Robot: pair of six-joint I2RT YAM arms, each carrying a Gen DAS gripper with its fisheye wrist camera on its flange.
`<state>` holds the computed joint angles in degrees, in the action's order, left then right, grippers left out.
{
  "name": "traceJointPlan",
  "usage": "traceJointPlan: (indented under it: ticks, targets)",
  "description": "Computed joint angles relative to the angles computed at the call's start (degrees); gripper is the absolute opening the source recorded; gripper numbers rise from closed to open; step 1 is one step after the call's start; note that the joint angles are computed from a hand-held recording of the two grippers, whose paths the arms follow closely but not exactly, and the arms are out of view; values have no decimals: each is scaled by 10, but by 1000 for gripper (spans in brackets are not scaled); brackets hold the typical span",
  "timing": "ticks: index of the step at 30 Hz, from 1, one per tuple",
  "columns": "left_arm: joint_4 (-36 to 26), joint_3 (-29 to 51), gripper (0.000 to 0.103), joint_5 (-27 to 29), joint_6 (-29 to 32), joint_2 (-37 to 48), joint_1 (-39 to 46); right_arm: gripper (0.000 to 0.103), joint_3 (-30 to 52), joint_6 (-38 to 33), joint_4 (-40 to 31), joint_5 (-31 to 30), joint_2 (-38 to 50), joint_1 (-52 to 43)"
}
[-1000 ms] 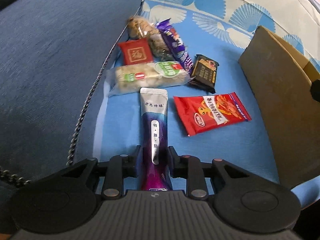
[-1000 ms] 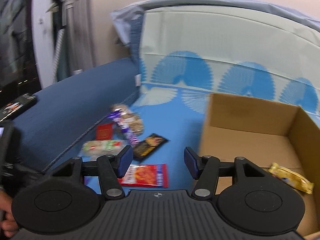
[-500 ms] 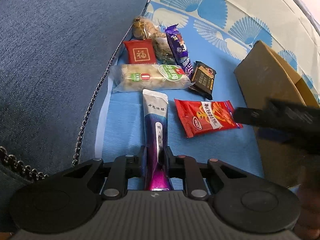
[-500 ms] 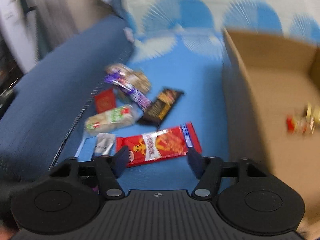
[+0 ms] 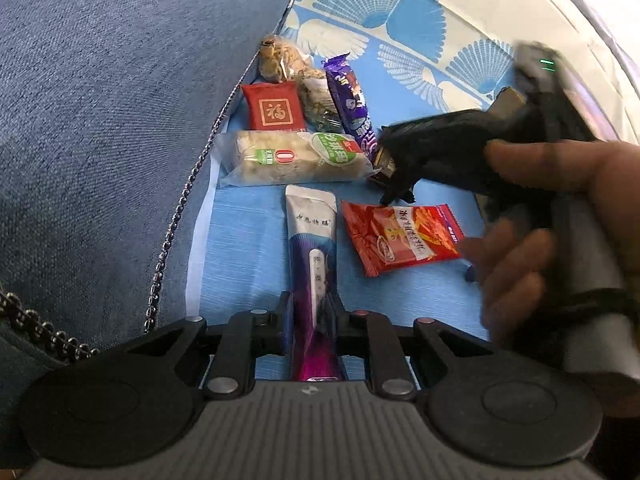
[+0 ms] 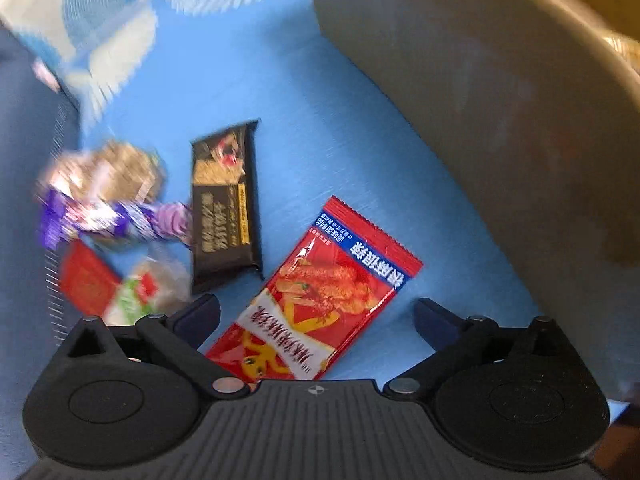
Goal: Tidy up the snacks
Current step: 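Grasp the red spicy-strip bag with the right gripper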
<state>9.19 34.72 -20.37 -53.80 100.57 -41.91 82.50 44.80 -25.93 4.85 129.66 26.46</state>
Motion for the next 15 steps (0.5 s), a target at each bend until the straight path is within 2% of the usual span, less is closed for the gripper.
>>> traceJointPlan:
  ticks: [3, 5, 6, 9, 11, 15]
  targets:
    - [12, -8, 18, 6, 4, -5, 3, 102, 79, -41, -80, 52, 50, 23]
    - [16, -11, 18, 8, 4, -7, 2, 99, 82, -77, -80, 67, 53, 30]
    - [19, -13, 18, 9, 5, -8, 2, 97, 72, -107, -68, 70, 47, 32]
    - [22, -14, 18, 9, 4, -9, 1, 79, 29, -183, -31, 65, 17, 34]
    - [24, -16, 18, 10, 3, -11, 0, 63, -6, -224, -4, 52, -7, 33]
    - [24, -16, 18, 12, 3, -12, 1, 57, -110, -327, 76, 2, -65, 18]
